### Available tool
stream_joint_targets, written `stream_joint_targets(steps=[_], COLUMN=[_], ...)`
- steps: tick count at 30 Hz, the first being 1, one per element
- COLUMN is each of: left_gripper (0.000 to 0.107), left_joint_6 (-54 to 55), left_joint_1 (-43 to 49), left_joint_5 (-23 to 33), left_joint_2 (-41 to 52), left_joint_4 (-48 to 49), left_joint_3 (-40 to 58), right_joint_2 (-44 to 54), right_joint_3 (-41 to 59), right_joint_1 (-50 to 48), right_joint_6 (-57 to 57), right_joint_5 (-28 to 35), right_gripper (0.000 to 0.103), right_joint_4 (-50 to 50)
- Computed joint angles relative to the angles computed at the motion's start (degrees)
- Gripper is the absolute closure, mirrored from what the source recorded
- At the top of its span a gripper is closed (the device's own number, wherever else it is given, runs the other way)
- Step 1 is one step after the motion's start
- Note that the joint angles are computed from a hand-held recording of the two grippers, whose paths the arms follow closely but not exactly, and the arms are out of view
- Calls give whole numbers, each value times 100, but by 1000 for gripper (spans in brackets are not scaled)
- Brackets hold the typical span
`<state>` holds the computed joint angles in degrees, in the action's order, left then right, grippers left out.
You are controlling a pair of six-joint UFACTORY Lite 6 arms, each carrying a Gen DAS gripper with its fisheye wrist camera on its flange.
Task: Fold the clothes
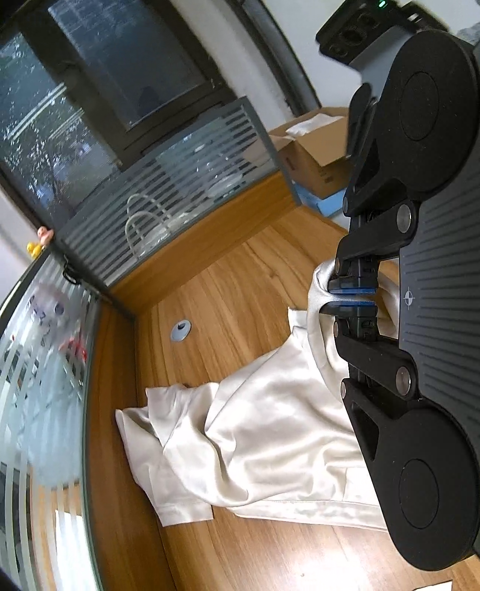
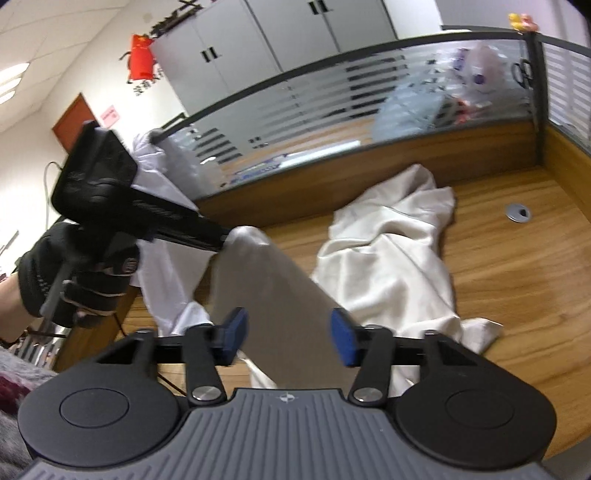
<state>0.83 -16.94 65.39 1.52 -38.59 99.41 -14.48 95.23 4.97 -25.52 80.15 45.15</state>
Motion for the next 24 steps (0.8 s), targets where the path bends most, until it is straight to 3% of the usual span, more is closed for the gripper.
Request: stream_joint_targets(steps=[1, 4, 6, 8, 9, 17, 21, 24], left_gripper=[102, 101, 101, 101, 101, 101, 101, 101], left_joint_6=[-89, -279, -383, -455, -510, -725, -795, -771], left_joint_1=[-52, -129, -165, -194, -198, -83, -384, -659], left_joint_5=[-55, -205, -309, -421, -464, -871, -591, -567], left_joint_2=[18, 37, 38, 44, 63, 536, 1006, 856], left_joint_4=[52, 130, 171, 242, 291, 609, 1231, 1561], left_joint_3=[14, 51, 74, 175, 281, 1892, 2848, 2315], right_joint_2=[29, 137, 163, 131, 96, -193, -276, -314], right_joint_3=[54, 196, 144, -46, -188, -961, -974, -935], right_joint_1=[250, 1091, 1819, 2362, 2509, 2621, 2508, 2399], right_joint_6=[175, 783, 1302, 1671, 1757, 2074, 1994, 1827], right_joint_5=[-145, -642, -1108, -1444, -1568, -1753, -1741, -1723], right_gripper=[77, 77, 62, 39, 36, 34, 34, 34], right_joint_4=[-112, -652, -1373, -1961, -2066, -2496, -2533, -2472])
